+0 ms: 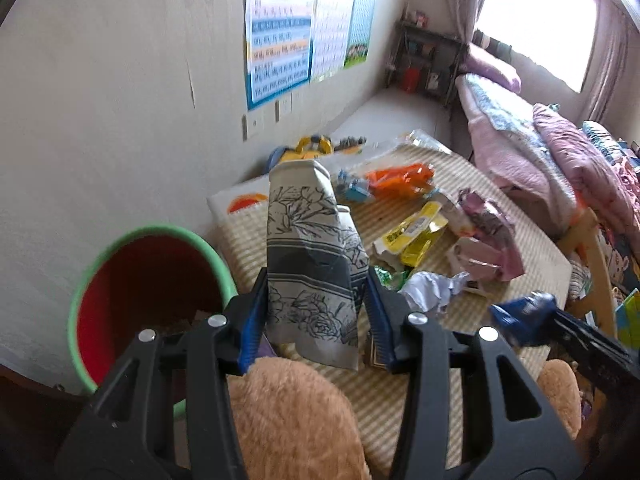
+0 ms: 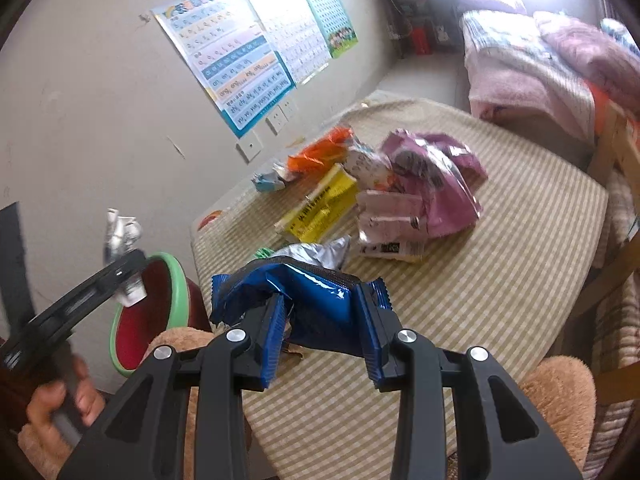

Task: Collect trash
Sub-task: 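Carry the paper cup over the bucket with the left tool while the right tool carries the blue wrapper there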

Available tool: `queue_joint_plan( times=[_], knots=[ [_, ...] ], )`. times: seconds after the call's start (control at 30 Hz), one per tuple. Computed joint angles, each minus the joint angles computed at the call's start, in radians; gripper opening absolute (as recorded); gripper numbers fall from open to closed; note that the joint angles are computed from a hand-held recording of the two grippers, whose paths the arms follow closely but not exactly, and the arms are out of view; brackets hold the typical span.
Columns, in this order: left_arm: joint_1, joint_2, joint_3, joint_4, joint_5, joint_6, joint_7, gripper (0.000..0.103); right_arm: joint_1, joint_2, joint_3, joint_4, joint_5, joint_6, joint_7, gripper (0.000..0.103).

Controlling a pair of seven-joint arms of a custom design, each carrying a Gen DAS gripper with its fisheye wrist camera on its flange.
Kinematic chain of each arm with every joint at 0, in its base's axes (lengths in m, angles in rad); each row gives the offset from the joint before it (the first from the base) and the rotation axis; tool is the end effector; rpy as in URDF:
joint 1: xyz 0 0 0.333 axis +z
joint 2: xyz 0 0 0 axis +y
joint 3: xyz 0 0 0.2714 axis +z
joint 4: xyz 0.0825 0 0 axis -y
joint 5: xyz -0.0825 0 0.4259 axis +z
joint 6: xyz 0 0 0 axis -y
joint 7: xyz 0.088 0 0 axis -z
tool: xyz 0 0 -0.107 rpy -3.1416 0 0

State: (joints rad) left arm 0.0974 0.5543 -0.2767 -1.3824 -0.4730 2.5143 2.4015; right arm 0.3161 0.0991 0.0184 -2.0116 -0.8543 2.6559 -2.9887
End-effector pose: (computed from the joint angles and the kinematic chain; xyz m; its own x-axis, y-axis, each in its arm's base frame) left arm 0.7654 -0.0916 0.4144 -0.6009 -0.7969 0.0628 -0.6032 0.4005 -0.6898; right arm 0.6000 0.2306 0.3927 -0.5250 -0.7736 -0.3547 -0.5081 0.6193 -0.5986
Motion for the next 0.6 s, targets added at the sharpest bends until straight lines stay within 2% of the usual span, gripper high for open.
queue_joint_plan(
  times=[0.07, 0.23, 0.5, 0.6],
  knots=[
    [0.022, -0.032, -0.017, -0.036, -0.036, 0.031, 0.039, 0.044, 0.011, 0.010, 0.006, 0.034, -0.012, -0.040, -0.019, 0.033],
    [0.022, -0.061, -0.014, -0.069, -0.058, 0.080, 0.078, 0.044, 0.033, 0.029, 0.010, 0.100, -0.041, -0.101, -0.059, 0.033],
    [0.029, -0.068, 0.003, -0.088, -0.060, 0.180, 0.110, 0.044, 0.054, 0.077, 0.002, 0.198, -0.043, -0.125, -0.122, 0.033],
    [0.035, -0.041, 0.011, -0.045, -0.043, 0.170, 0.072, 0.044, 0.063, 0.112, -0.006, 0.251, -0.023, -0.123, -0.164, 0.033]
  ],
)
